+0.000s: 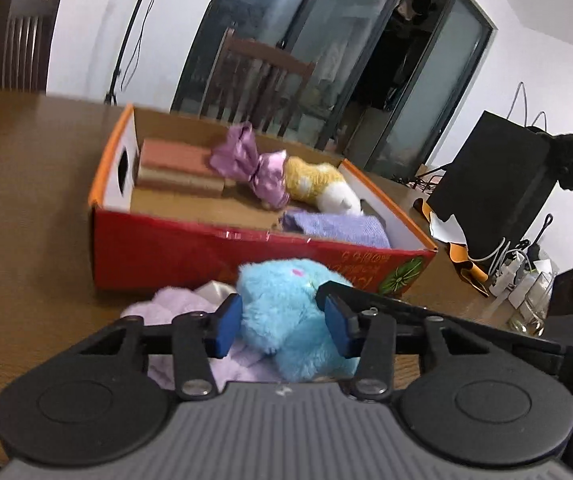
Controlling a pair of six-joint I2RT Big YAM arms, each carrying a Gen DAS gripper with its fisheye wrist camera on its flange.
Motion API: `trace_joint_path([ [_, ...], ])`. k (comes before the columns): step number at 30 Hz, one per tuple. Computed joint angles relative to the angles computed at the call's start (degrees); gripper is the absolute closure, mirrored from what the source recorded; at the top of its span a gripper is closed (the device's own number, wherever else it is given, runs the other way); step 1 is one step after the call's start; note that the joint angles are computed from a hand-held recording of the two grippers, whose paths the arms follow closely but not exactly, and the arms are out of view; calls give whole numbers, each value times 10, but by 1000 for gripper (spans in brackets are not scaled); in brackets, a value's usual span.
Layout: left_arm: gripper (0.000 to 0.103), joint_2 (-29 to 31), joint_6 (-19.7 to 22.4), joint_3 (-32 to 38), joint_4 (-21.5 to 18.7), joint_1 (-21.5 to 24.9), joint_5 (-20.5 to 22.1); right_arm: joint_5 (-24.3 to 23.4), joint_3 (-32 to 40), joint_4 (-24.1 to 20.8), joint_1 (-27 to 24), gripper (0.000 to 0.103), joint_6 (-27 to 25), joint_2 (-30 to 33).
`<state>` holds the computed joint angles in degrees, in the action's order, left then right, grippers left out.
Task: Organize soft objects
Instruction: 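Reach to the light-blue fuzzy plush and close both grippers on it, then lift the blue plush, regrip it, and carry it toward the box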
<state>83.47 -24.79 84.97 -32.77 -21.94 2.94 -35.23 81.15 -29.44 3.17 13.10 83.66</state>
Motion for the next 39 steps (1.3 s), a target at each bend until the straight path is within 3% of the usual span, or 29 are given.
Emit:
trace_joint_path([
  [3,59,-1,-8,-10,16,6,19,-35,-8,22,-9,66,32,9],
  [8,60,-8,-11,-18,34,5,23,-34,-14,38,-9,67,39,3],
  [14,61,-61,-3,-27,25,-30,5,-36,-58,52,-24,67,16,-77],
  [16,61,-81,-19,-39,12,-53,-2,-56,-72,25,-42,67,-8,-106],
  [19,71,-107,-54,-74,23,-91,12,-89,-76,-70,-76,68,-78,-132],
  [21,72,-111,-68,-90,31,-116,17,-101,-87,-130,-94,82,-124,-150],
  [23,72,-110,-63,-99,23,-145,-22,-101,-107,-160,-104,89,-146,-167],
  [25,72,-111,-63,-104,2,-164,-57,-53,-136,-162,-105,88,-169,-194],
  [27,70,-125,-70,-120,0,-171,-75,-38,-156,-159,-116,88,-178,-214],
  [30,62,-143,-97,-131,-17,-178,-98,-80,-160,-154,-145,88,-168,-217],
  [35,40,-138,-123,-126,-27,-194,-150,-104,-159,-107,-148,66,-135,-204],
  [39,38,-107,-113,-100,-51,-198,-155,-112,-135,-100,-125,61,-124,-166],
])
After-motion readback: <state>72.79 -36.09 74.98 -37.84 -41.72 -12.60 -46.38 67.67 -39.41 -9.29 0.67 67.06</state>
